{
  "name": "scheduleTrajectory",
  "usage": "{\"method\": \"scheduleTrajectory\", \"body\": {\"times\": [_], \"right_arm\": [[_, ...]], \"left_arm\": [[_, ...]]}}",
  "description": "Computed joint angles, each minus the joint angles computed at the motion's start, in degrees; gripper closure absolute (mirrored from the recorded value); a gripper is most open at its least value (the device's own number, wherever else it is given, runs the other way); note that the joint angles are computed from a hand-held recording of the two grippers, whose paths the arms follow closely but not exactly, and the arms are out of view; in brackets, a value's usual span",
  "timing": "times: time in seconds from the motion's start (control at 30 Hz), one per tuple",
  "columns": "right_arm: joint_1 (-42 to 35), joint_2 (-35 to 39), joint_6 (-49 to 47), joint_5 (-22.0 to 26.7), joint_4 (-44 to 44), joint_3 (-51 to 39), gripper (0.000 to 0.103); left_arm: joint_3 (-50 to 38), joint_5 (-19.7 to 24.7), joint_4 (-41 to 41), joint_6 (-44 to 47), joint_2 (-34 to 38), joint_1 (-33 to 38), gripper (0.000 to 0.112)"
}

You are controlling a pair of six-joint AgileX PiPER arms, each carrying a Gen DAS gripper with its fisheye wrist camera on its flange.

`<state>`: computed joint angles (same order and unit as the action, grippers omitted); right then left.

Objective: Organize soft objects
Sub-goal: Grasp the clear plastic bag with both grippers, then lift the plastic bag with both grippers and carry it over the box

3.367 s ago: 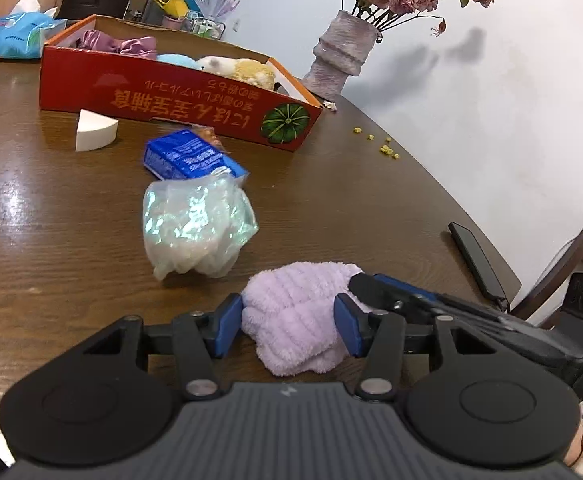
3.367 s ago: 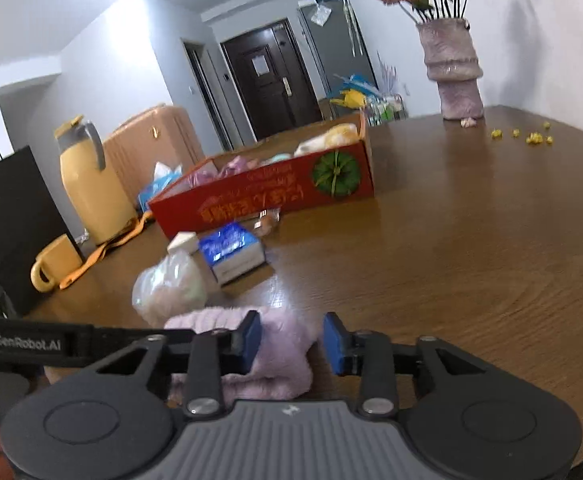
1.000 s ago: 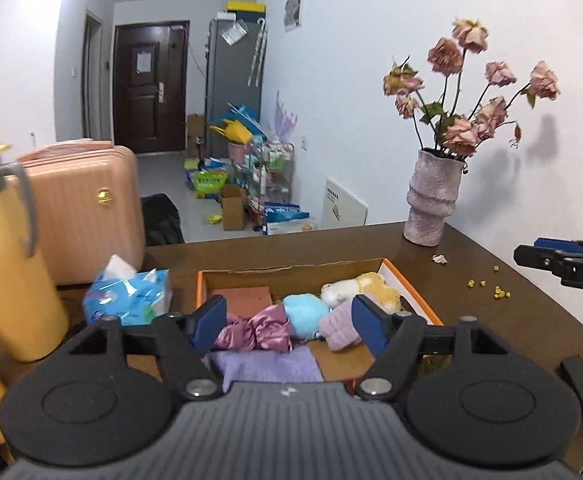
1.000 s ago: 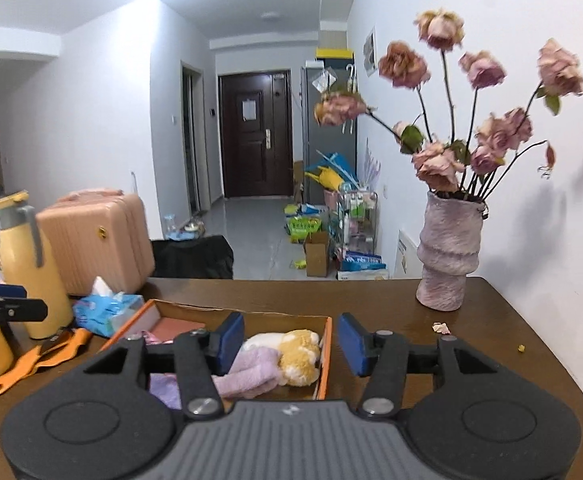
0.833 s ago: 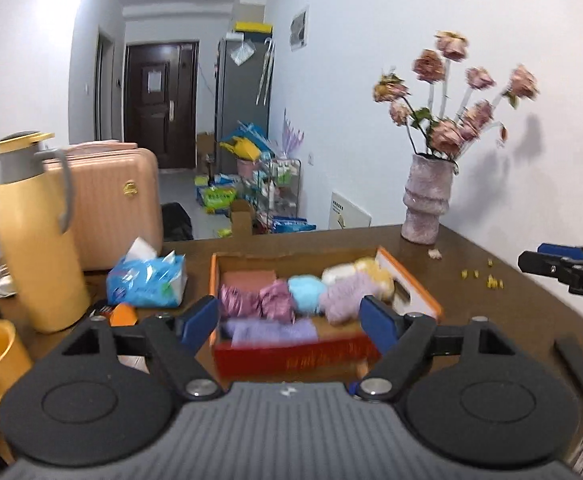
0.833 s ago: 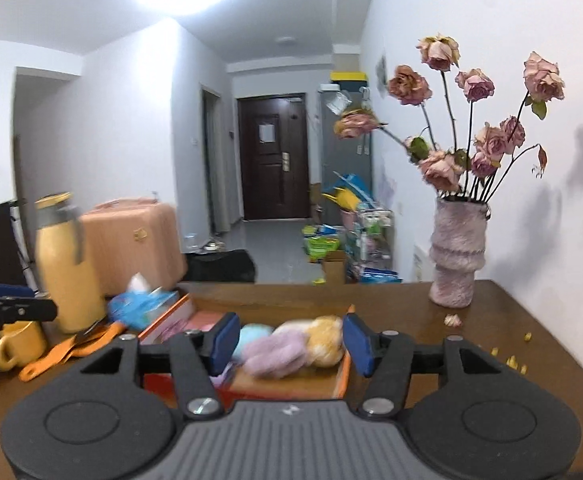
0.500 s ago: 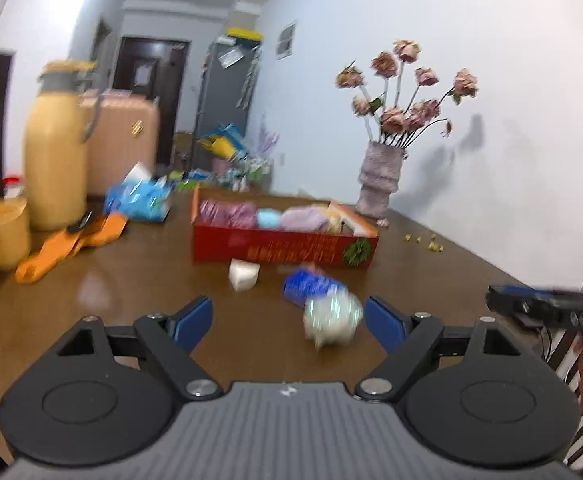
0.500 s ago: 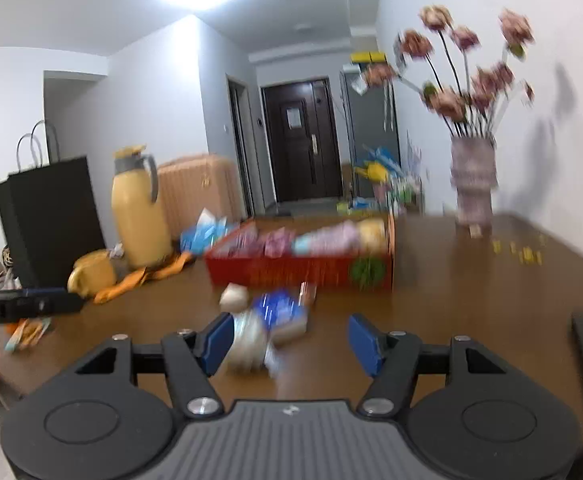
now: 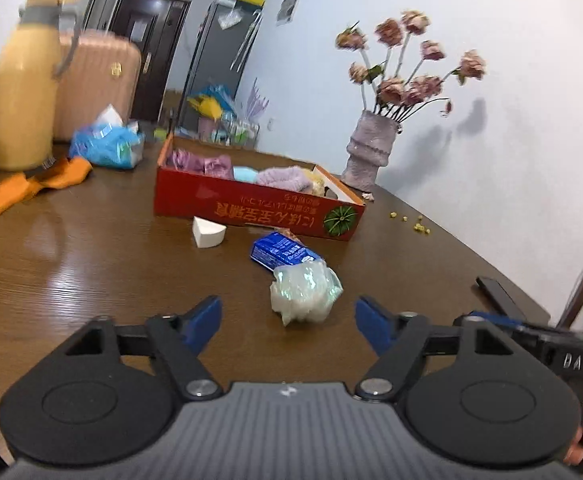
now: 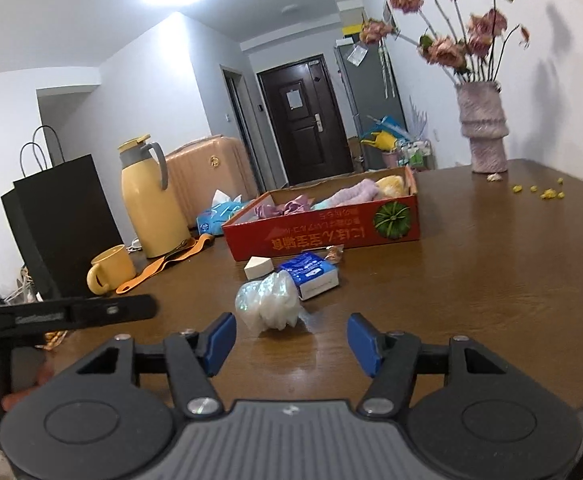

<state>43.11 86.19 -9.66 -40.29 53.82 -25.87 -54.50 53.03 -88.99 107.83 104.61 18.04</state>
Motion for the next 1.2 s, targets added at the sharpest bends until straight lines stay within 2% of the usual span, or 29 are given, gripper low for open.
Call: {"method": "scheduleTrajectory", "body": {"times": [0.07, 0.1, 0.23, 0.33, 0.4, 0.43, 0.47, 0.5, 0.6, 0.83, 1.0, 1.2], "right_arm": [[-5.7, 3.4, 3.8, 3.7, -6.9, -3.5, 0.051], [-8.4, 5.2, 6.5, 5.2, -10.7, -5.4, 0.052], [-17.3, 11.9, 21.7, 10.3, -28.0, -12.9, 0.054], [-20.3, 16.7, 29.6, 12.4, -36.4, -18.5, 0.057], [-21.5, 20.2, 33.0, 14.0, -40.3, -22.4, 0.059], [-21.9, 22.0, 34.4, 15.4, -42.1, -24.6, 0.064], [-22.5, 23.6, 36.7, 17.1, -44.5, -26.6, 0.077], [-23.2, 25.2, 41.0, 18.8, -48.8, -28.5, 0.085], [-24.1, 27.3, 48.4, 17.2, -55.7, -29.3, 0.091], [-23.5, 27.5, 45.7, 17.4, -53.6, -29.1, 0.095], [-20.1, 23.4, 33.4, 18.1, -42.5, -25.5, 0.097], [-14.4, 15.3, 27.9, 12.9, -33.7, -15.4, 0.098]], "left_arm": [[-6.3, -0.9, 2.0, -6.4, 4.7, -3.1, 0.055], [-9.1, -1.2, 3.0, -9.4, 6.8, -4.3, 0.060], [-18.6, -1.2, 6.3, -19.2, 13.7, -7.4, 0.062], [-23.1, -0.7, 8.1, -23.4, 17.2, -8.4, 0.068], [-26.3, -0.1, 9.7, -26.4, 19.6, -8.8, 0.081], [-27.1, -0.6, 10.2, -27.4, 20.2, -9.2, 0.085], [-28.0, -0.9, 10.7, -28.4, 21.0, -9.4, 0.091], [-28.8, -0.6, 11.1, -29.3, 21.8, -9.5, 0.095], [-30.2, 1.2, 11.1, -30.1, 23.3, -9.0, 0.100], [-28.9, -0.2, 11.2, -29.3, 22.0, -9.8, 0.101], [-22.0, -1.6, 11.5, -25.8, 16.2, -9.4, 0.102], [-9.6, 0.1, 9.2, -18.2, 6.8, -6.5, 0.102]]}}
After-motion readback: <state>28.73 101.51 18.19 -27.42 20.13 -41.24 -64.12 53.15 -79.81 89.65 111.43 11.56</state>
